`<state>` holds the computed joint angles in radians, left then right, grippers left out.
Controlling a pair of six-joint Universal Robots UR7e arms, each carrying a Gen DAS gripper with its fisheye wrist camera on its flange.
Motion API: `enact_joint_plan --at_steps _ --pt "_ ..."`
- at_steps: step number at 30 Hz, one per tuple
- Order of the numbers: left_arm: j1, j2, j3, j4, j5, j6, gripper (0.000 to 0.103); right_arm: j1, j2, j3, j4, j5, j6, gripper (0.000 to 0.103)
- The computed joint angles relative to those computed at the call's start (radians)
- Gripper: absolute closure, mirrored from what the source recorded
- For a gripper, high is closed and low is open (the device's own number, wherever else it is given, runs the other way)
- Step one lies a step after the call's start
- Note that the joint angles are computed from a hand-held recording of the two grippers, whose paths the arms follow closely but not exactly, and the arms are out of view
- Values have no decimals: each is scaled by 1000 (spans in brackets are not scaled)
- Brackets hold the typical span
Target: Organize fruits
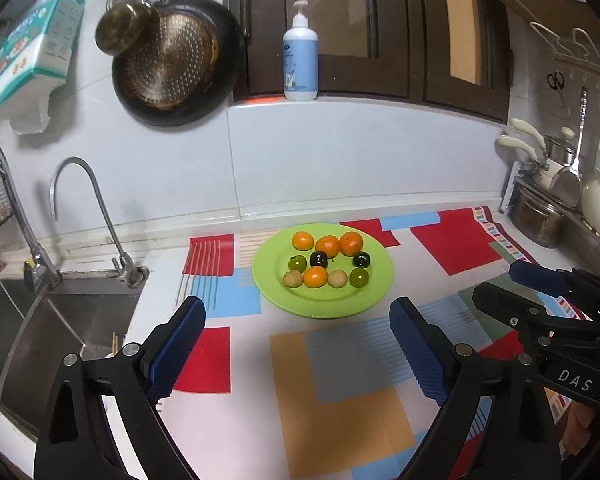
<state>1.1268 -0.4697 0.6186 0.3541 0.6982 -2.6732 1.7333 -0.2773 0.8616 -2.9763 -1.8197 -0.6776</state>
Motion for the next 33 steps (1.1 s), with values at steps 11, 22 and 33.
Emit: enact_joint_plan --at_steps 11,22,33 --pt "-55 -154 304 -181 -36 26 3 3 -129 254 -151 -4 12 43" --pt "-91 -227 447 -271 -56 40 1 6 -203 392 -232 9 12 43" --pt "-103 -234 471 -256 -79 9 0 5 -235 447 -269 18 13 43"
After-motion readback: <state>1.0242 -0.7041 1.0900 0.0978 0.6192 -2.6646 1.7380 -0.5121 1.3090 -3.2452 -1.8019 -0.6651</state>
